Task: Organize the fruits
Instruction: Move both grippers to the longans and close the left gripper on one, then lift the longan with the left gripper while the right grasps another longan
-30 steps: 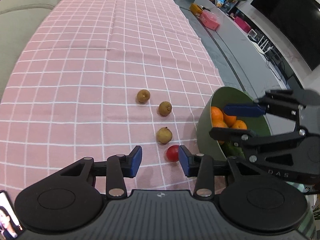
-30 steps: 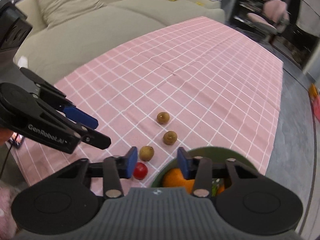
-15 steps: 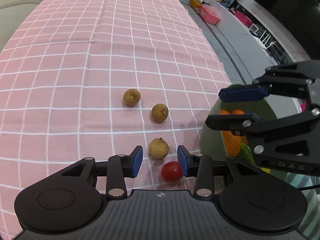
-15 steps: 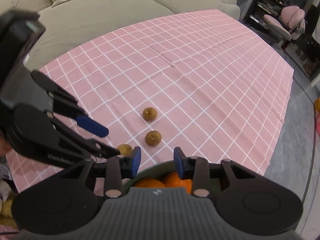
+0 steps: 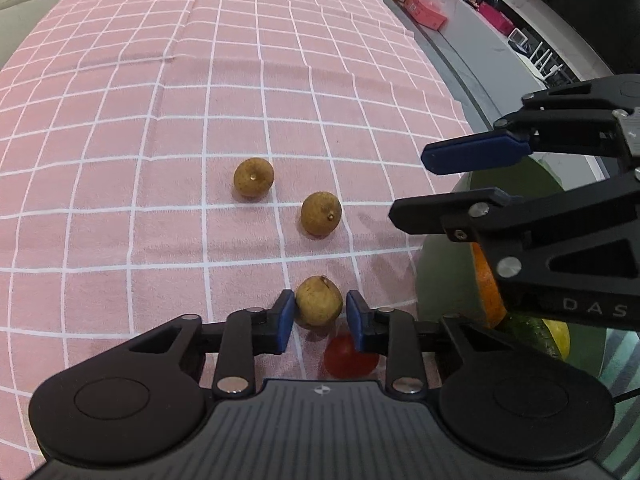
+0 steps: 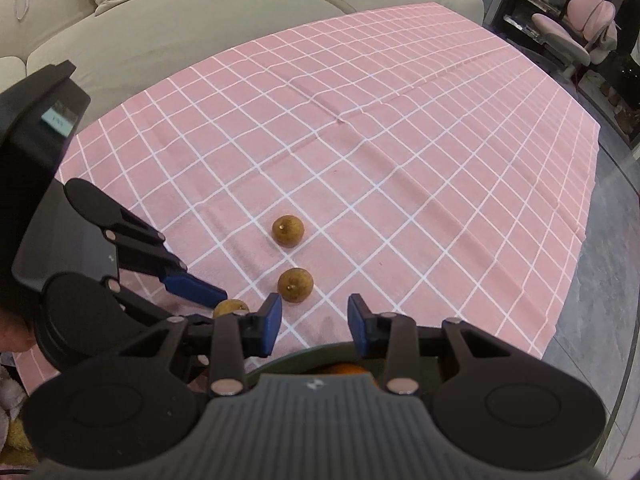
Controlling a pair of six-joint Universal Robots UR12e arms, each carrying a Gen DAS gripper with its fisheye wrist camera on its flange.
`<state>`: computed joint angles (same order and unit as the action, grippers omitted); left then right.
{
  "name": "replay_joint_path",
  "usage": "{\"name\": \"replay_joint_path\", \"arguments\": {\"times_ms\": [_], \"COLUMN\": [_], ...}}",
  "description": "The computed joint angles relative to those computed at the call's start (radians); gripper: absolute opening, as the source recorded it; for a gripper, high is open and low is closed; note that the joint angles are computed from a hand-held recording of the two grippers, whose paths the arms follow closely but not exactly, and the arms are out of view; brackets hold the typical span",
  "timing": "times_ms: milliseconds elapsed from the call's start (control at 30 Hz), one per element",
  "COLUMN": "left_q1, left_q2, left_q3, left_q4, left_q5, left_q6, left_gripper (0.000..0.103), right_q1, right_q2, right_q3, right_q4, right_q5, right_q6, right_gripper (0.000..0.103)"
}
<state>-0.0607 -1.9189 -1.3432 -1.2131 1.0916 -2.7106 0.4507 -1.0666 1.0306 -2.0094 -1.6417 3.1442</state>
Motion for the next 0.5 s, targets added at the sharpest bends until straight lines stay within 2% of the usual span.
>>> {"name": "replay_joint_path", "arguments": {"times_ms": [100, 300, 500], "left_q1": [0.005, 0.021, 0.038], "left_q2": [-0.002, 0.002, 0.001], "left_q3": [0.002, -0.001, 0.006], "left_q4": [-0.007, 0.02, 0.04], "left_q5": [-0.016, 0.001, 0.013], "left_q6": [-0.014, -0.078, -0.132], "left_gripper": [0.028, 0.028, 0.028], "right_q1": [-0.003, -0.004, 0.0], "right_q2": [0.008, 0.028, 0.073], "right_q3": [-0.01, -0.035, -0.101], "right_q4": [0.009, 0.032, 0.103], "right_q5": [0.01, 0.028, 0.031], "right_q6": [-0.002, -0.01, -0.033], "right_gripper": [0.033, 0.033, 0.032]}}
